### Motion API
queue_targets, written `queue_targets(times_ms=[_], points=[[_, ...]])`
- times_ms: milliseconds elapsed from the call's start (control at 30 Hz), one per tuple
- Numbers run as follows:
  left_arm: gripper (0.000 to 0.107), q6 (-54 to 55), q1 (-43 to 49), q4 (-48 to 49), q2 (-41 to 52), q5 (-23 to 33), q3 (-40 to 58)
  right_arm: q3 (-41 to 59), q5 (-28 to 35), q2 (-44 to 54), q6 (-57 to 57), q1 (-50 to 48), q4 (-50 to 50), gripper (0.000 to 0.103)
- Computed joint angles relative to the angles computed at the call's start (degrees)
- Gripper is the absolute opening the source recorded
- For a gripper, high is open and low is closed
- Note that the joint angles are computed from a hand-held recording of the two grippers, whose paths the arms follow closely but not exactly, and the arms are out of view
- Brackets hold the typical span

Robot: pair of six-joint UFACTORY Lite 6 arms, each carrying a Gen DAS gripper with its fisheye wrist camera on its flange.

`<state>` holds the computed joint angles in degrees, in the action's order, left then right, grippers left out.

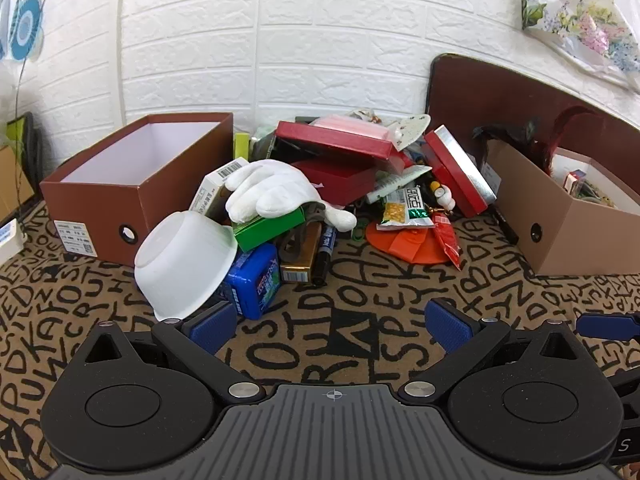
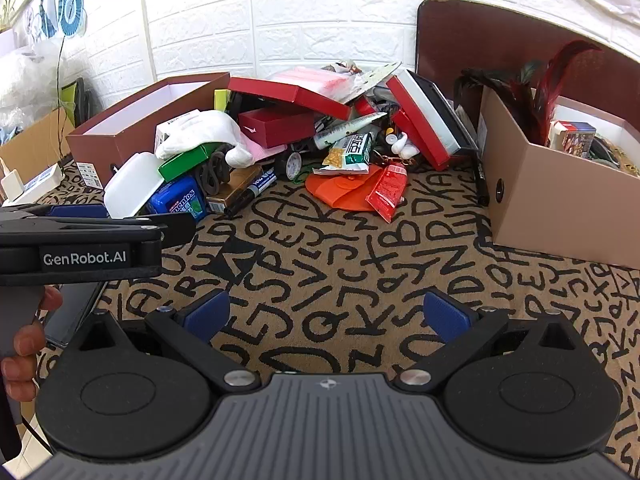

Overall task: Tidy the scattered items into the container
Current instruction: 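Move the left tool toward the blue box in the pile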

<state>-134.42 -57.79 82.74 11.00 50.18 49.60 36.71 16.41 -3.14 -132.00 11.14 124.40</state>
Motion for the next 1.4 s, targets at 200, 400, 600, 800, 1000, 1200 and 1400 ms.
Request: queue_targets(times_ms=[200, 400, 600, 800, 1000, 1200, 1400], points=[[0.103, -0.57, 0.27, 0.31, -0.81, -0.6, -0.93, 0.19, -0.8, -0.07, 0.49, 0.59, -0.29, 0.103], [0.103, -0.6, 0.1, 0.12, -0.4, -0.42, -0.55, 0.51, -1.66, -0.02, -0.34, 1.31, 0.56, 0.103], [0.103, -1.05, 1.23, 1.03, -1.5, -1.75, -1.74, 1.25, -2.27, 0.94, -1.58, 2.05, 1.56, 0.103], [0.103, -1.23, 2.47, 1.87, -2.21, -2.9, -2.48, 2.19, -2.23, 1.84, -2.2, 2.35, 1.82, 0.103], [0.103, -1.32, 3.98, 2.47, -2.35, -4.3, -2.89, 3.6, -2.73, 3.61, -2.56, 3.06, 2.58, 0.103], [0.103, -2.35, 5.29, 3.99, -2.44, -5.72, -3.74, 4.88, -3.0, 5.51, -3.67, 3.83, 3.5, 0.103], [0.103, -7.99, 8.13, 10.43, -4.39, -9.35, -8.29, 6.24, -1.91, 8.46, -5.3, 4.52, 4.74, 0.103]])
